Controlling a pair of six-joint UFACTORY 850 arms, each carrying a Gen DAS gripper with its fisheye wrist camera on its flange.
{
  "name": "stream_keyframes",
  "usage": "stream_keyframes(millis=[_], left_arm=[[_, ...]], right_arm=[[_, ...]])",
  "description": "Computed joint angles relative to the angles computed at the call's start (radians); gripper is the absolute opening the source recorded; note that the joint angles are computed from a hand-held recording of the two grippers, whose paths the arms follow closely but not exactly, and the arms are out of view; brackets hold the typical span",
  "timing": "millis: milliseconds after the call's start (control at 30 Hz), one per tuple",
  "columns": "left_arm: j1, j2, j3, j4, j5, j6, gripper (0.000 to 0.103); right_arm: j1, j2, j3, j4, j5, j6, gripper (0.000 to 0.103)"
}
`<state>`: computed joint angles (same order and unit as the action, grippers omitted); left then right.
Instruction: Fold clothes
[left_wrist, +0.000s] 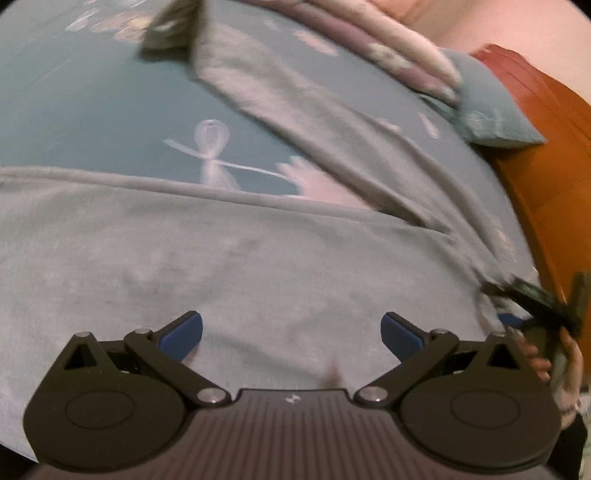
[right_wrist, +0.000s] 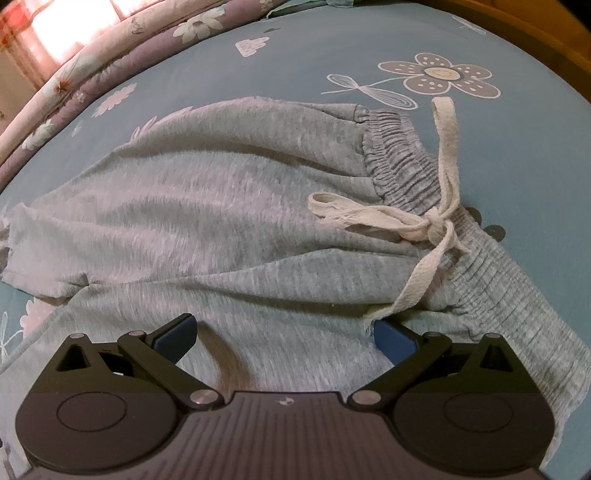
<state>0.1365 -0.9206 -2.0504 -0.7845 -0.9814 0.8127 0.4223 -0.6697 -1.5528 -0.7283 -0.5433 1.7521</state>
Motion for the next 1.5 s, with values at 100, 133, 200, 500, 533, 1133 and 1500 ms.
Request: stream_keyframes(millis=[100, 133, 200, 500, 533, 1133, 1500], left_arm=[[-0.018, 0.037, 0.071, -0.017, 0.019, 0.086, 0.102], [-0.027, 0.035, 0.077, 0.005, 0.025, 0.082, 0.102], [-0.041, 0.018, 0.072, 0.057, 0.037, 0.037, 0.102], [-0.051, 0.056, 0.13, 0.057, 0.109, 0.038, 0.102], [-0.052, 0.059, 0.137, 0.054, 0.116, 0.043, 0.102], [-0.063, 0.074, 0.161, 0.067, 0.162, 0.002, 0.102], [-0.084, 0.065, 0.139, 0.148, 0.171, -0.054, 0.102]], right_arm=[[0.004, -0.009, -0.012, 0.005, -0.018, -0.02, 0.103], [0.006, -0.015, -0.021, 0.009, -0.03, -0.036, 0.103], [0.012, -0.029, -0.043, 0.02, -0.059, -0.072, 0.103], [0.051, -0.103, -0.141, -0.003, -0.204, -0.168, 0.103], [0.056, -0.103, -0.137, -0.026, -0.207, -0.147, 0.103], [0.094, -0.11, -0.115, -0.178, -0.254, -0.001, 0.103], [0.089, -0.112, -0.127, -0.142, -0.252, -0.056, 0.103]])
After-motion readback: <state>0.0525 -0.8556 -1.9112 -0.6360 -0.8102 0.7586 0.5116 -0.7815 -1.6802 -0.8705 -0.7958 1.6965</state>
